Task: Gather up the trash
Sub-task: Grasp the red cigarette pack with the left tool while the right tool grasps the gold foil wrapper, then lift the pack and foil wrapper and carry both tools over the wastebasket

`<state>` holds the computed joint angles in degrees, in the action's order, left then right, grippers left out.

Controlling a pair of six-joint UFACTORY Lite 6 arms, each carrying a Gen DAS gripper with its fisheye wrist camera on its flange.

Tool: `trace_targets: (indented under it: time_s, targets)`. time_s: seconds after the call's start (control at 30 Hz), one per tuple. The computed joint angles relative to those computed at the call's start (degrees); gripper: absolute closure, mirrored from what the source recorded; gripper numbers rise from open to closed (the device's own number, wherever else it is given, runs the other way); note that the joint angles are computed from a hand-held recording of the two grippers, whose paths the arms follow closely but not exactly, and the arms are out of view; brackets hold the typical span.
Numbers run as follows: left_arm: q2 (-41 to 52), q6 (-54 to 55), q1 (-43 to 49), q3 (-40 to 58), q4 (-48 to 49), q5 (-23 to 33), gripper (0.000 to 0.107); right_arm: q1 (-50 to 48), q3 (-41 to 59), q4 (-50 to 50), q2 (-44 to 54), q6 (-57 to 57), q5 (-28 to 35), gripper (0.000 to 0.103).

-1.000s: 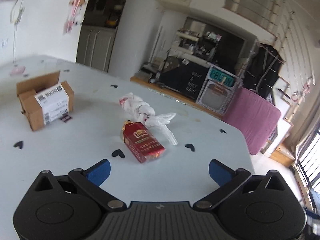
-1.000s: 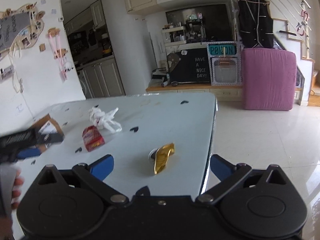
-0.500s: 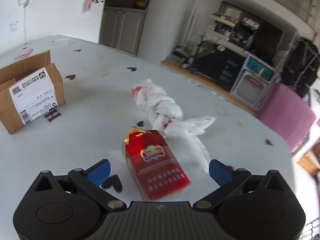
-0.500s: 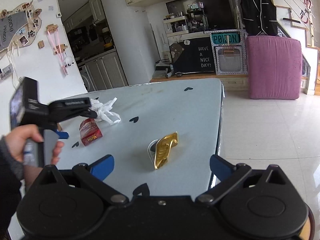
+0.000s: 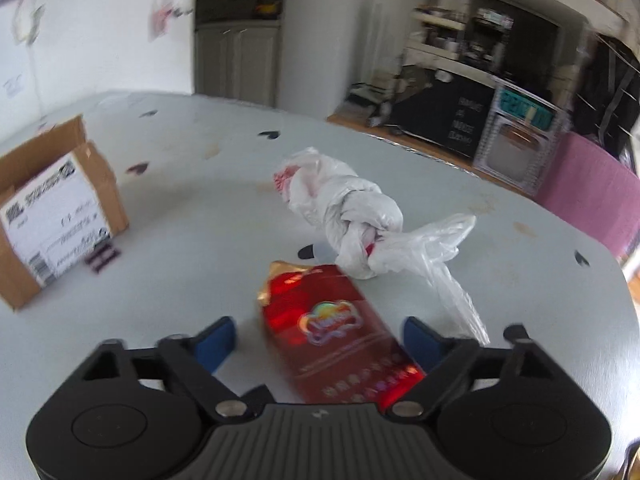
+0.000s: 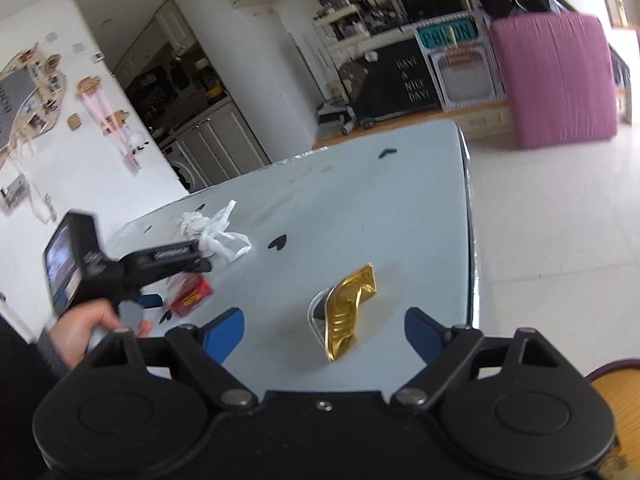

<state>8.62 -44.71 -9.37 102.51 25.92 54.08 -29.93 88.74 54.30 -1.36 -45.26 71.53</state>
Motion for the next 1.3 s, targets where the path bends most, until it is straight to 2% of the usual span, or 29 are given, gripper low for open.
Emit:
trace_targets:
  time_s: [0.07, 0.3, 0.4, 0.5, 0.6, 0.67, 0.77, 0.83, 0.9, 1.03, 1.17, 1.3]
  targets:
    - [-2.56, 2.97, 0.97, -3.34, -0.96, -2.42, 0.033, 2.01, 1.74, -0.9, 2.49, 3.14, -0.82, 0.025]
    - [-13.72, 18.46, 4.98, -15.97, -12.02, -10.12, 0.045, 5.69, 4.26, -1.42, 7.05, 12.89, -2.27, 0.041]
    - [-20.86, 27.58, 5.09, -23.43, -17.22, -12.54, 0.046, 7.07, 4.64, -1.03, 7.81, 15.71, -3.34, 0.043]
    - [-26.63, 37.23, 4.74, -27.41, -23.53, -10.67, 0.047, 10.77, 4.31, -4.1, 6.92, 15.74, -7.47, 0.049]
    - [-30.79, 40.86, 1.9, -28.99, -25.55, -6.42, 0.047, 13.58, 4.2, -7.77, 6.07, 15.44, -10.93, 0.057]
    - [-32.38, 39.63, -1.17, -29.37, -24.0, -3.97, 0.048, 16.08, 4.44, -11.5, 5.7, 16.19, -13.52, 0.064]
    - [-32.78, 34.77, -5.66, -28.78, -20.61, -2.03, 0.047, 18.61, 4.5, -15.4, 5.31, 16.01, -16.18, 0.07]
    - [-33.31, 31.05, -7.36, -29.22, -19.75, -2.02, 0.047, 18.96, 3.94, -16.09, 4.62, 14.3, -16.65, 0.07]
    - [-32.74, 28.2, -8.02, -28.66, -19.26, -2.05, 0.04, 18.26, 2.35, -14.89, 3.19, 10.81, -15.89, 0.071]
    - [-31.02, 18.49, -12.67, -27.44, -12.28, -0.84, 0.034, 16.11, -1.68, -13.12, -1.15, 4.48, -14.01, 0.073]
    - [-29.78, 10.76, -16.5, -25.7, -6.77, 2.58, 0.033, 14.21, -6.65, -11.95, -6.78, -1.31, -11.86, 0.073]
    - [-30.0, 5.9, -17.59, -24.71, -5.55, 5.18, 0.033, 12.23, -10.6, -10.85, -11.85, -5.78, -8.77, 0.073]
